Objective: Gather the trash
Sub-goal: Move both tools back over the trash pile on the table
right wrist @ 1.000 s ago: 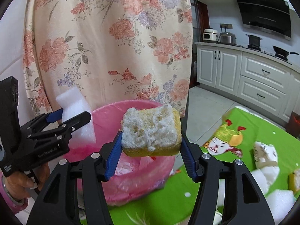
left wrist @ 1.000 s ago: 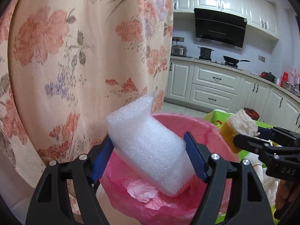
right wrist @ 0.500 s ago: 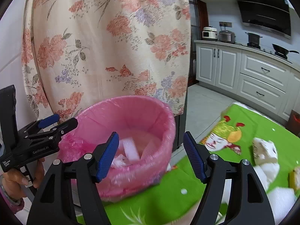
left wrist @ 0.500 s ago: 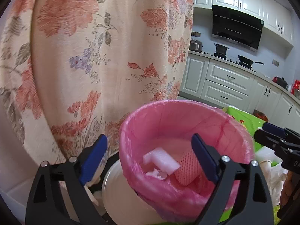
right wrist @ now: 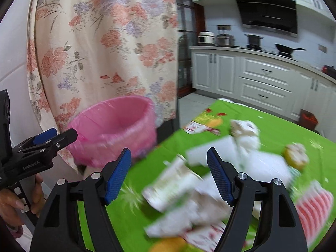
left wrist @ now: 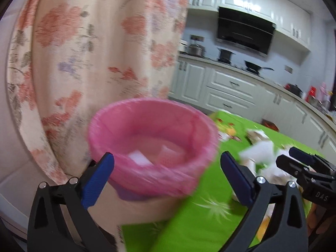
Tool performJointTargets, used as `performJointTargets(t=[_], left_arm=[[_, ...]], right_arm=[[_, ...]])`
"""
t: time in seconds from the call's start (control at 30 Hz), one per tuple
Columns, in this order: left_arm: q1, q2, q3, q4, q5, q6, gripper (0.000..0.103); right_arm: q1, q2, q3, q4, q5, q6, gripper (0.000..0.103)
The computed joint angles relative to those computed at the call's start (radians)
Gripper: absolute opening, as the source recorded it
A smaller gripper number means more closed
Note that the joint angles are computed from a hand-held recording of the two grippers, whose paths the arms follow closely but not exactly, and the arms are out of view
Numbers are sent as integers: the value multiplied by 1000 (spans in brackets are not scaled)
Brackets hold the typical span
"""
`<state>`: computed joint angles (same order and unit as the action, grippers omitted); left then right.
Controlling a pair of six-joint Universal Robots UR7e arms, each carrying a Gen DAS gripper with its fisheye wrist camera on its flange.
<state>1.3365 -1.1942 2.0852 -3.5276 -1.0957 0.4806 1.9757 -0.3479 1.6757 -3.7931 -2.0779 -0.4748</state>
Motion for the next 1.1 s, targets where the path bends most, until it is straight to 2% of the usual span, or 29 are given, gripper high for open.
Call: performJointTargets(t=[0.33, 0.63, 0.93, 1.1], left_arm=[[-92, 41, 108, 3, -14, -1, 98], [-162, 116, 144, -13, -10, 48, 98], [-181, 208, 108, -19, -20, 73, 98], [-186, 250, 76, -34, -20, 128, 97]], right_arm=[[-41, -95, 242, -247, -111, 40, 72], [-73, -131, 343, -429, -158, 36, 72], [-139, -173, 389, -446, -195, 116, 75], [-173, -181, 380, -392, -185, 158, 75]])
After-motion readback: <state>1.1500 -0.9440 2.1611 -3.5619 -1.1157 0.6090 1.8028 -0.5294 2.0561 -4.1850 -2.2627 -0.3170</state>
